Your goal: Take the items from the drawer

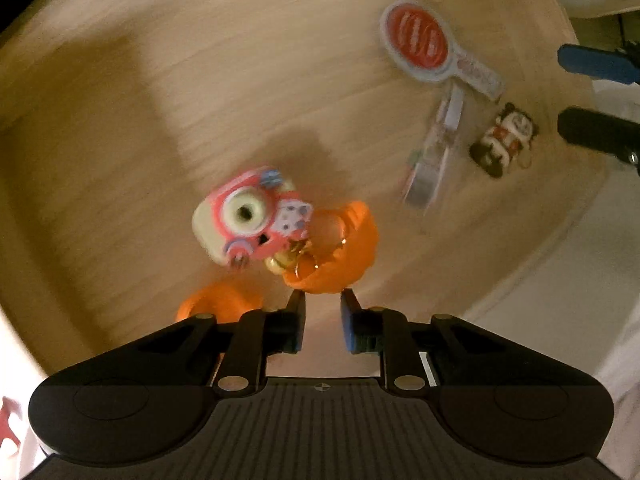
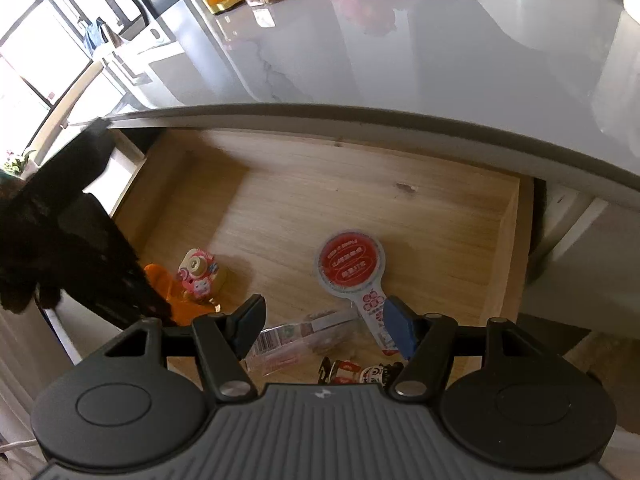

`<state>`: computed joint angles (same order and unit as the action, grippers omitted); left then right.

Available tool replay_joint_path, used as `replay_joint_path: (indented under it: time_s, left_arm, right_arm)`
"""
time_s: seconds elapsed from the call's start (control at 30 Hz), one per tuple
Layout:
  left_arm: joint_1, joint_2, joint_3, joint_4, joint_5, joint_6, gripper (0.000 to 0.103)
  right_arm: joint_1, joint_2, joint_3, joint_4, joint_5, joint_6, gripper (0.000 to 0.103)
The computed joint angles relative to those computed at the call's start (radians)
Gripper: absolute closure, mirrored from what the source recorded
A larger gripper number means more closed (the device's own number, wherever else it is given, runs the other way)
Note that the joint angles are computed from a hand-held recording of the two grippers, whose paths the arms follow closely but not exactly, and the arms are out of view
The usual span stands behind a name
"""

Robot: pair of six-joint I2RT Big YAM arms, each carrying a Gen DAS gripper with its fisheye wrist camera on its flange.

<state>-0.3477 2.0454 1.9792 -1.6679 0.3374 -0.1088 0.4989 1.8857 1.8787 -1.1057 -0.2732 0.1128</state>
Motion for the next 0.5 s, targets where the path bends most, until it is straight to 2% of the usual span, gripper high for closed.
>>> replay_joint_path:
  time_s: [0.1,0.17,0.27,0.3,0.37,0.5]
  left_arm:
    - [-0.013,-0.016,-0.026,0.095,-0.019,-0.032,0.083]
    - [-0.02,-0.037,-0.041,0.14,-0.026,0.006,0.084]
    - [-0.012,-0.125,-0.13,0.272,-0.006,0.032,0.083]
    - [-0.006,-0.15,-0.151,0.284,-0.003,0.052,0.083]
    - [0.014,-0.175,-0.166,0.257,-0.01,0.072,0.083]
    - [0.043,-0.201,-0.178,0.142,-0.144,0.088,0.083]
  right_arm:
    - [-0.003,-0.004,-0.008,0.01,0.005,0.008,0.037]
    - [-0.003,-0.009,-0.013,0.019,0.016,0.012,0.037]
    - [-0.001,-0.02,-0.026,0.042,0.038,0.01,0.037]
    - [-0.001,-0.021,-0.028,0.047,0.042,0.01,0.037]
    - [-0.002,-0.026,-0.033,0.053,0.05,0.012,0.037]
    - [-0.004,-0.03,-0.036,0.053,0.056,0.019,0.037]
